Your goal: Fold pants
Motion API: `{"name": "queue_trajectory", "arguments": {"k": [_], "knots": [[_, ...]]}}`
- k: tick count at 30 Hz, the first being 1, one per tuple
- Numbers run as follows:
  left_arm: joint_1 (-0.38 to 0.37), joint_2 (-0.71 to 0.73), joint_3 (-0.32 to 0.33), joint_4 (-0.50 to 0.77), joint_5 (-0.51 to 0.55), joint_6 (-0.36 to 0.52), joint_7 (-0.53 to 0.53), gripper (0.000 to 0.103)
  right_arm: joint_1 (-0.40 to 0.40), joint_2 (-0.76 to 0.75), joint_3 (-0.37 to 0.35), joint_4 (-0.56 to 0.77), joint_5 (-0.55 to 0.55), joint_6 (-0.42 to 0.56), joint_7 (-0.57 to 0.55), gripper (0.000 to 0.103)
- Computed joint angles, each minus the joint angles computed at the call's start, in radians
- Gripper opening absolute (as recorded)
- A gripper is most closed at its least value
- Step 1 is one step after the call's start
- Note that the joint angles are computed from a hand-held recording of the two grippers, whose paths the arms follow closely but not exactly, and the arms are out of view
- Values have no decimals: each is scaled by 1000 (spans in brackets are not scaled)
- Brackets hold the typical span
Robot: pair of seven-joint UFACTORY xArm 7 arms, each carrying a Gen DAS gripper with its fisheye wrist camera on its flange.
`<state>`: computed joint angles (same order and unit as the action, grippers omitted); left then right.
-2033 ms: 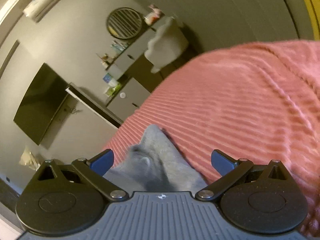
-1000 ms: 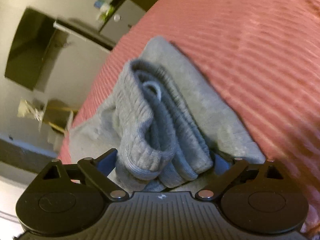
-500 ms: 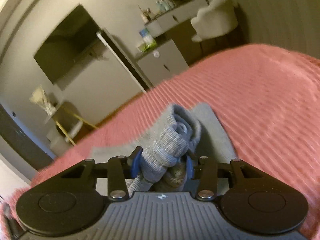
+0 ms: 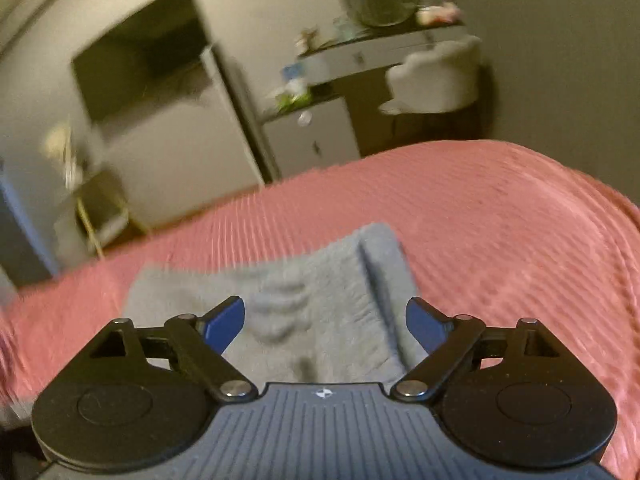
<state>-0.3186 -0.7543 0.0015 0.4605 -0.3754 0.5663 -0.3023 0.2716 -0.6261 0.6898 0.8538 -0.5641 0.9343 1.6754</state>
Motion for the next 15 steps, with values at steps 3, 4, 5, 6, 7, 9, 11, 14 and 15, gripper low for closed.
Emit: {"name": "queue_trajectory", "arguments": {"k": [3,4,5,6,7,9,11,14,15], "knots": [[8,-2,-16,3,17,5,-10,100,44,169,-47,69,106,122,-135,93],[9,0,-19,5,23,9,-12,100,63,190,-86,68,156,135,-143,99],[11,1,-24,7,30,11,-15,100,77,177,-118,47,182,114,-121,102],[16,-1,-32,9,41,14,-18,100,89,164,-130,36,183,112,-95,102],[17,-3,-35,11,50,15,-17,100,96,155,-137,38,177,129,-78,102],[13,1,-40,22,67,13,-7,100,102,144,-128,45,141,148,-45,103],[10,14,-62,49,99,22,6,100,124,100,-135,16,135,138,-20,103],[-22,28,-100,66,150,-11,63,100,147,76,-175,-37,188,89,-21,103],[-33,35,-108,71,160,-19,75,100,148,84,-176,-38,207,82,-15,103]]}}
